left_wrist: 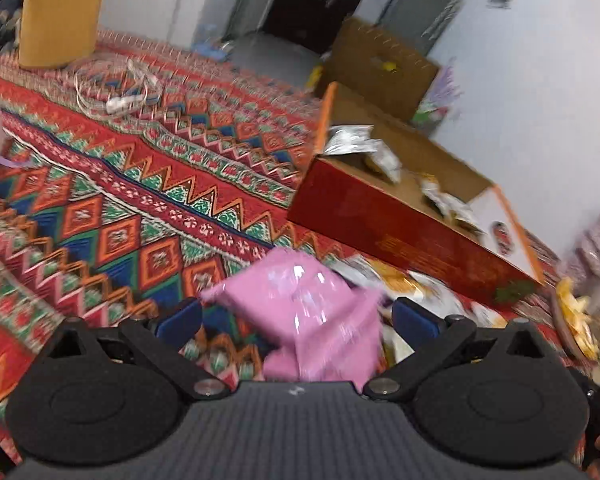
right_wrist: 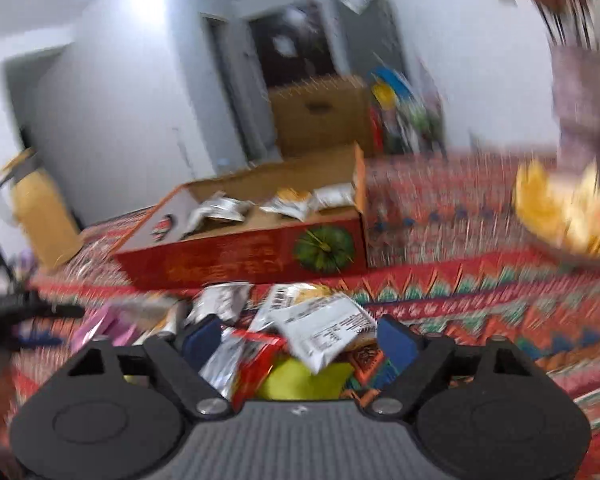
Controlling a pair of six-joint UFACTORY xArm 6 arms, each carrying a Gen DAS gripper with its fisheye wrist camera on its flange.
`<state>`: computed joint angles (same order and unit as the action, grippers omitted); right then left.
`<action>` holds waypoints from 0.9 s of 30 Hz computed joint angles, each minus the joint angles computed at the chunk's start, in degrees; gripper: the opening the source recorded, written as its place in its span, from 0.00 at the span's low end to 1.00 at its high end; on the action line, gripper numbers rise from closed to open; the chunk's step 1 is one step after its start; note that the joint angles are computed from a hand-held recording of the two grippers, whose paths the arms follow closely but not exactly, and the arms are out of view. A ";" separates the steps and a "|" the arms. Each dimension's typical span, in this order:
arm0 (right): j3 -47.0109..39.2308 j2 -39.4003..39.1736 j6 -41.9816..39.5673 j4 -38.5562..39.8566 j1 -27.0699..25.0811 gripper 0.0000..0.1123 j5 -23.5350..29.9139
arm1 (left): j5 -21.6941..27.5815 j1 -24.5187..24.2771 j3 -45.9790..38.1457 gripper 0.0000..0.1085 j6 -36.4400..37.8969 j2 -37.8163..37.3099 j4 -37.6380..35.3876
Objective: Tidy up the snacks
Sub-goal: 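Grasp the pink packet with the left tool while the right tool grasps a white wrapper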
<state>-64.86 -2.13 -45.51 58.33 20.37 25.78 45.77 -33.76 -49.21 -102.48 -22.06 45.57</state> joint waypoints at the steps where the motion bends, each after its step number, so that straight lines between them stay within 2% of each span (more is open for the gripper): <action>1: -2.85 2.93 2.53 0.52 -0.52 0.73 1.73 | -1.60 1.77 -0.62 0.95 0.72 1.54 -0.88; 3: -6.53 7.36 5.11 3.20 -0.65 0.73 2.65 | -3.14 3.61 -1.52 0.95 1.18 3.93 -1.44; 5: -7.27 9.57 0.83 8.66 0.65 0.72 -1.10 | -3.93 4.07 -1.26 0.94 -1.66 5.14 2.78; 6: -7.05 10.09 -0.40 8.83 1.64 0.71 -3.97 | -4.60 4.09 -1.11 0.92 -2.21 5.71 4.97; 7: -6.42 10.33 -0.33 6.59 2.69 0.69 -6.94 | -4.28 3.53 -1.23 0.87 -2.15 6.21 7.44; 9: -4.58 9.91 2.31 -1.12 3.69 0.68 -10.95 | -2.66 1.96 -1.08 0.63 -0.64 6.34 11.20; 10: -3.95 9.66 1.79 -1.84 3.88 0.67 -12.31 | -1.70 1.52 -1.30 0.60 0.87 6.60 11.47; 12: -3.09 10.03 6.08 -8.51 3.84 0.66 -14.22 | -1.16 1.01 -0.75 0.57 1.00 6.08 12.64; 14: -3.42 10.49 7.33 -9.30 2.92 0.66 -13.39 | -0.68 0.66 -0.37 0.55 3.00 5.14 11.87; 15: -3.69 10.73 6.75 -8.55 2.75 0.66 -13.29 | 0.94 0.06 -0.55 0.56 3.44 4.95 11.76; 16: -3.60 10.78 8.02 -10.03 2.57 0.66 -13.56 | 3.49 -0.71 -1.09 0.66 3.62 5.20 11.64; 17: -3.33 10.82 9.59 -12.07 2.52 0.66 -14.19 | 5.97 -1.30 -1.77 0.85 4.10 5.59 10.79; 18: -3.49 11.19 10.02 -13.03 2.45 0.66 -14.51 | 7.80 -1.79 -2.45 0.89 4.83 6.22 10.22; 21: -2.88 11.03 10.93 -15.83 2.63 0.65 -15.15 | 5.99 -1.28 -2.01 0.88 6.16 6.03 9.01; 23: -1.87 10.35 11.11 -17.61 2.85 0.60 -15.83 | 3.98 -0.53 -1.49 0.89 8.05 4.90 5.96; 27: -1.34 9.60 11.06 -18.16 2.43 0.54 -15.27 | 5.87 -1.18 -0.84 0.90 3.54 3.98 3.93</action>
<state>-66.20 7.47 -34.45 40.16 22.80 10.51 51.64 -34.94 -50.05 -98.95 -18.08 49.50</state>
